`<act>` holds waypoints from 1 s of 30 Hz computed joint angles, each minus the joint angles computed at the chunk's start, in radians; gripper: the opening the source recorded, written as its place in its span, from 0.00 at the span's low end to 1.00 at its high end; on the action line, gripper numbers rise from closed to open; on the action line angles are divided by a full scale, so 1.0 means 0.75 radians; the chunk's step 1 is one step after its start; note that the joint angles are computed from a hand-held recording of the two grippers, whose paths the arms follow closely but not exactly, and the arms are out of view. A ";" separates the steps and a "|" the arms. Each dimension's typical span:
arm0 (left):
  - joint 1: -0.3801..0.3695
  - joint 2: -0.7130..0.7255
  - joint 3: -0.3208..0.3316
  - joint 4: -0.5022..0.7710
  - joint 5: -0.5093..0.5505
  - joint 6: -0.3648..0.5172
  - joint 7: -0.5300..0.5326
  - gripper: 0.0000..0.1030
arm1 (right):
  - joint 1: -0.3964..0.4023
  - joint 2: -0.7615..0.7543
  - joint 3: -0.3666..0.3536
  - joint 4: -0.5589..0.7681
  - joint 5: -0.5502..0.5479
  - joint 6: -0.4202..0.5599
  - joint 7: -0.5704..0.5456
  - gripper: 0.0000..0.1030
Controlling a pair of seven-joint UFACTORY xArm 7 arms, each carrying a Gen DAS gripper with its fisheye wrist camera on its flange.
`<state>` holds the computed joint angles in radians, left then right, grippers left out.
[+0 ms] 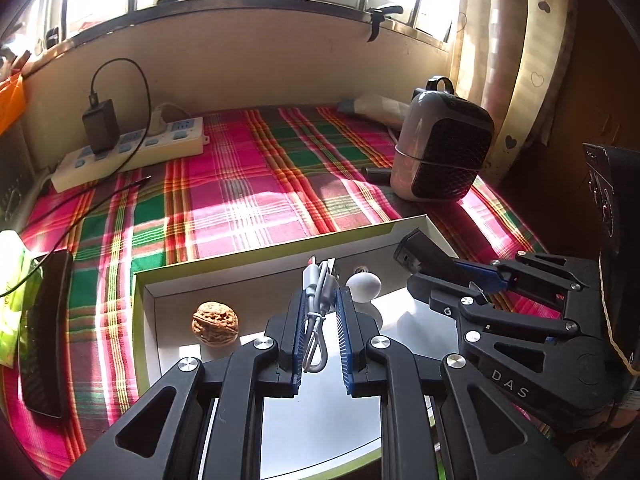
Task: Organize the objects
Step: 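Carry the cable and flashlight over the white tray box with both grippers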
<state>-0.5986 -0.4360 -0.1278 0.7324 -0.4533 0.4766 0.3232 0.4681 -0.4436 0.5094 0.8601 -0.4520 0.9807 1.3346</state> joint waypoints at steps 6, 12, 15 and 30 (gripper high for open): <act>0.029 0.076 -0.031 0.030 0.045 -0.021 -0.044 0.13 | -0.011 0.018 -0.032 -0.014 0.011 -0.037 -0.010 0.24; 0.037 0.117 -0.040 0.044 0.064 -0.038 -0.065 0.13 | -0.013 0.034 -0.045 -0.034 0.022 -0.071 -0.011 0.24; 0.037 0.128 -0.044 0.046 0.077 -0.044 -0.069 0.13 | -0.014 0.040 -0.052 -0.041 0.026 -0.084 -0.010 0.24; 0.057 0.171 -0.064 0.068 0.133 -0.039 -0.126 0.13 | -0.012 0.057 -0.064 -0.052 0.021 -0.112 -0.010 0.24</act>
